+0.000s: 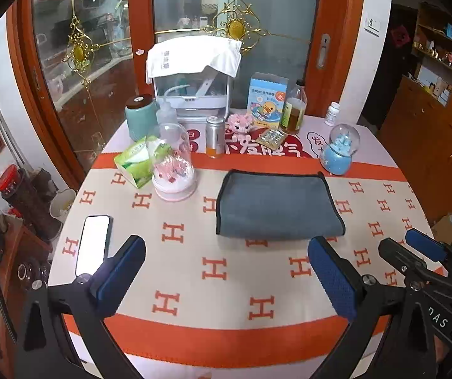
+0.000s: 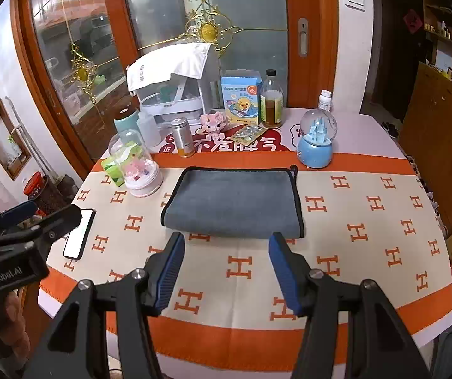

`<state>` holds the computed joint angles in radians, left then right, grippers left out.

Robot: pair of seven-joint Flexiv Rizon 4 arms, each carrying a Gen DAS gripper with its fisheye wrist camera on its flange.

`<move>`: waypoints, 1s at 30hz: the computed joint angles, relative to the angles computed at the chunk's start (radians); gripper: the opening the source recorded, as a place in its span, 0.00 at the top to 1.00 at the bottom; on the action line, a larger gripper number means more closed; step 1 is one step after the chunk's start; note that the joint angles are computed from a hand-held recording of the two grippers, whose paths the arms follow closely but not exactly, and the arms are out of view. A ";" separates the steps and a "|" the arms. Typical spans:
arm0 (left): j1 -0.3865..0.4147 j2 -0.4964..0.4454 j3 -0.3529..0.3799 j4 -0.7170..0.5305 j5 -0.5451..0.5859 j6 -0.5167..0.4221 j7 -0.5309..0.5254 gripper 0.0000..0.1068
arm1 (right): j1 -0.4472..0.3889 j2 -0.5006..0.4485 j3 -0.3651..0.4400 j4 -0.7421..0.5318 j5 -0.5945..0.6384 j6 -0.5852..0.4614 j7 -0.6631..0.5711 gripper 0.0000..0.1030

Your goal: Fold towel

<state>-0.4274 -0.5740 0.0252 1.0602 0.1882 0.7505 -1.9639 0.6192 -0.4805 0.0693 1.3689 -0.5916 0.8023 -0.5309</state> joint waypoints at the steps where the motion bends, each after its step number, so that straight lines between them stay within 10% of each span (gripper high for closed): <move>1: 0.000 0.005 -0.001 0.009 -0.002 0.001 -0.002 0.04 | 0.002 0.003 0.000 0.003 -0.003 -0.001 0.000 0.46; 30: 0.003 0.030 -0.014 0.074 -0.011 -0.030 -0.030 0.04 | -0.001 0.023 0.033 0.041 0.059 -0.048 0.014 0.46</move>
